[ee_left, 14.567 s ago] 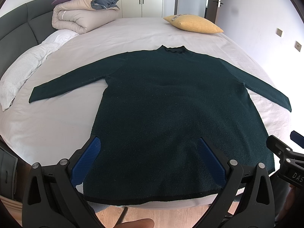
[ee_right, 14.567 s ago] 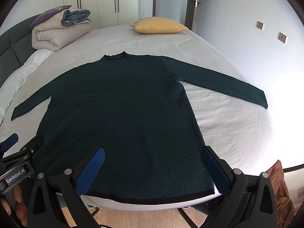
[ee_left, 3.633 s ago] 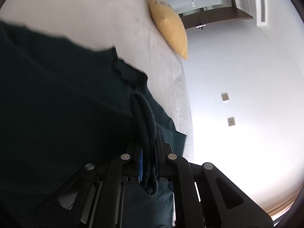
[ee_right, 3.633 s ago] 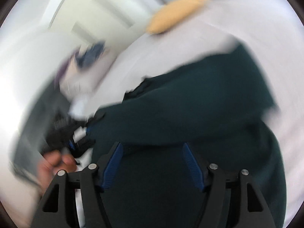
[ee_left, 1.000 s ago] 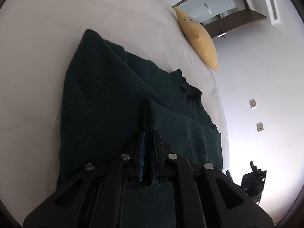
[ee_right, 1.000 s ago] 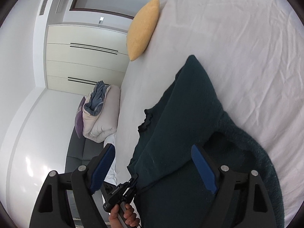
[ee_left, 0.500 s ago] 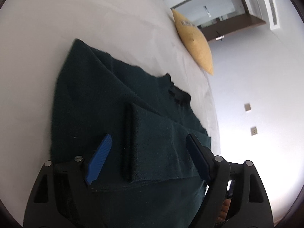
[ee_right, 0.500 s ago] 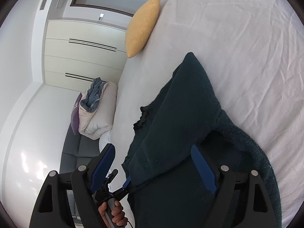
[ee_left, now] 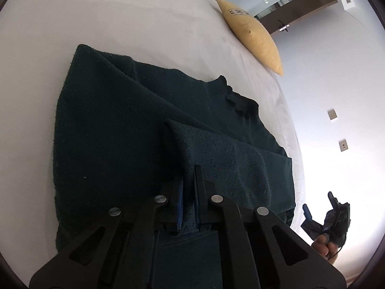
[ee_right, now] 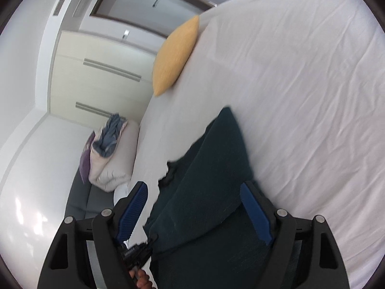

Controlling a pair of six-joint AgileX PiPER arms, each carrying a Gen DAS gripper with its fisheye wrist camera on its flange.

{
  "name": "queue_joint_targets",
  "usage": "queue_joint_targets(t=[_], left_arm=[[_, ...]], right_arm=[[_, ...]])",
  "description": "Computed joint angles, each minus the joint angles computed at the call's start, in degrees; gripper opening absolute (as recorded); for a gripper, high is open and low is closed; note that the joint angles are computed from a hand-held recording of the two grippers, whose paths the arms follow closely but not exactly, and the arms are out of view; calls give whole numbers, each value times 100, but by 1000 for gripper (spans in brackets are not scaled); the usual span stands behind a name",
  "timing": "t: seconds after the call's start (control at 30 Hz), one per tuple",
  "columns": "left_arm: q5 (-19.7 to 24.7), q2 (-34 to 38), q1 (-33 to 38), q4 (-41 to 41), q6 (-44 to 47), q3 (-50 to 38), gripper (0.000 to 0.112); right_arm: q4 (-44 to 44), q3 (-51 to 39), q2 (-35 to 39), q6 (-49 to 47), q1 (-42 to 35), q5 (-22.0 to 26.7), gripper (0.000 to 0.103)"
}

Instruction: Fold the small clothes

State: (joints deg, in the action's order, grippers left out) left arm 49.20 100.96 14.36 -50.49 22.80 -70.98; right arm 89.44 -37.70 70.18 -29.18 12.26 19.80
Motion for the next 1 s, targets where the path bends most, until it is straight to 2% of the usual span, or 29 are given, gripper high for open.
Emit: queue_joint_targets(t=[0.1,0.3,0.4,0.47,0.5,0.6,0.63,0.77,0.87,1.0], left_arm=[[-53,-73,38,-68,94,130,6],[-96,-193,142,-79,164,270,6],[-125,-89,65,98,42,218,8],[-231,-31,-11,161,18,210,9],[-284,-34,-18,131,70,242,9],[-260,7,54,-64,287,293,10],[-252,36,72,-107,360,296,10],[-157,150,228,-508,799,379,11],[-272,152,237,-767,1145,526,11],[-461,45,149,-707,1168,653,11]], right_arm=[[-497,-136,32,374,-41,8,83],[-1751,-805,474,1231,442,-222,83],[-1714,-1207,891,995,536,-112,83],[-985,-1496,1308,126,445,251,83],[-768,-1700,1588,-144,339,589,83],[-982,-2277,2298,-71,66,1129,83],[-800,-2440,2536,-280,-127,1372,83],[-931,-3088,3230,-95,-693,1902,83],[-1551,-3594,3754,306,-851,2375,80],[-1307,-3319,3691,-326,-891,2517,76]])
